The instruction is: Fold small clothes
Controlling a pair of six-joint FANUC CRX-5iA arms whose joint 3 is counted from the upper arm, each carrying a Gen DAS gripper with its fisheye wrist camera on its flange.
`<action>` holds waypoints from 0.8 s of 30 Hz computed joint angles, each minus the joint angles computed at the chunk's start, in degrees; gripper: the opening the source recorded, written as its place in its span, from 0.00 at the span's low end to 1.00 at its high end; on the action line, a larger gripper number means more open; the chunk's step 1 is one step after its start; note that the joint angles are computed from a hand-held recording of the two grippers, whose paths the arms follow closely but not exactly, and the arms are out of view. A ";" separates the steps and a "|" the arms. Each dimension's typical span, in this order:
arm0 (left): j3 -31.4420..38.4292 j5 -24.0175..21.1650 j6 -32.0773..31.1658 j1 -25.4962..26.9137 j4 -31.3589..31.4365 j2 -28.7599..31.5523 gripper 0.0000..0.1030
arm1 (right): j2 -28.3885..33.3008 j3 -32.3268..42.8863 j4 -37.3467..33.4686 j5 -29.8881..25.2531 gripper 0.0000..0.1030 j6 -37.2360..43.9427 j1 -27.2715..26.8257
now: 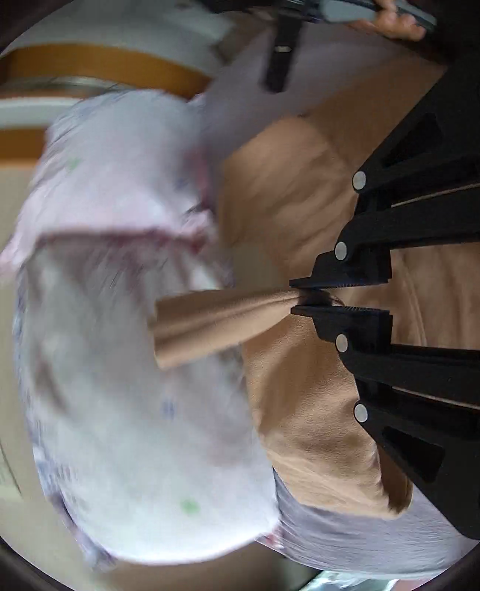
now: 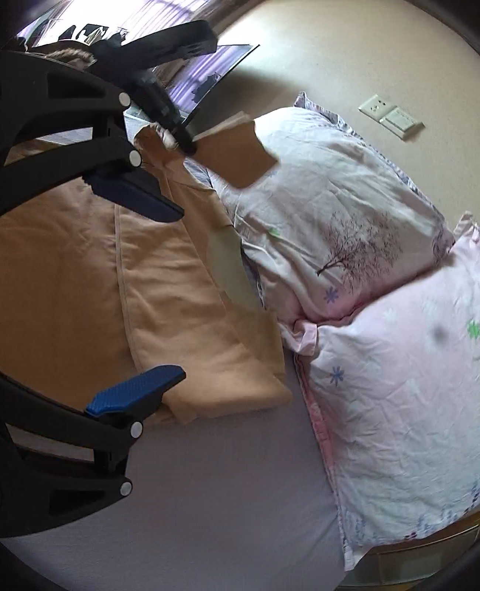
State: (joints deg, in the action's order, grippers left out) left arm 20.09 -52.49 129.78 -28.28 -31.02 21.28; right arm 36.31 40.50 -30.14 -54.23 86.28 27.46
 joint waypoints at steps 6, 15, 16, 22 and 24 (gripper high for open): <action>8.25 -6.70 -12.75 -8.83 -4.37 10.09 0.24 | 3.81 4.41 2.83 -4.28 0.77 -4.76 -0.69; -13.45 4.92 11.79 2.13 -1.03 -10.69 0.65 | 16.66 23.98 8.24 -18.69 0.35 -4.39 2.77; -15.30 5.30 14.74 3.68 -0.79 -12.35 0.65 | 19.26 27.77 9.09 -21.41 0.33 -5.02 3.36; -20.07 4.15 23.55 7.91 -2.50 -16.46 0.65 | 19.94 26.23 13.14 -20.85 0.03 -1.19 6.11; -21.30 5.40 23.61 8.93 -1.54 -17.10 0.65 | 16.57 20.48 14.77 -15.07 0.02 -0.62 6.71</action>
State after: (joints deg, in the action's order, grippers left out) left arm -1.21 -47.09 153.39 -19.35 -32.56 4.18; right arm 52.88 60.98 -15.38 -69.29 85.65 34.17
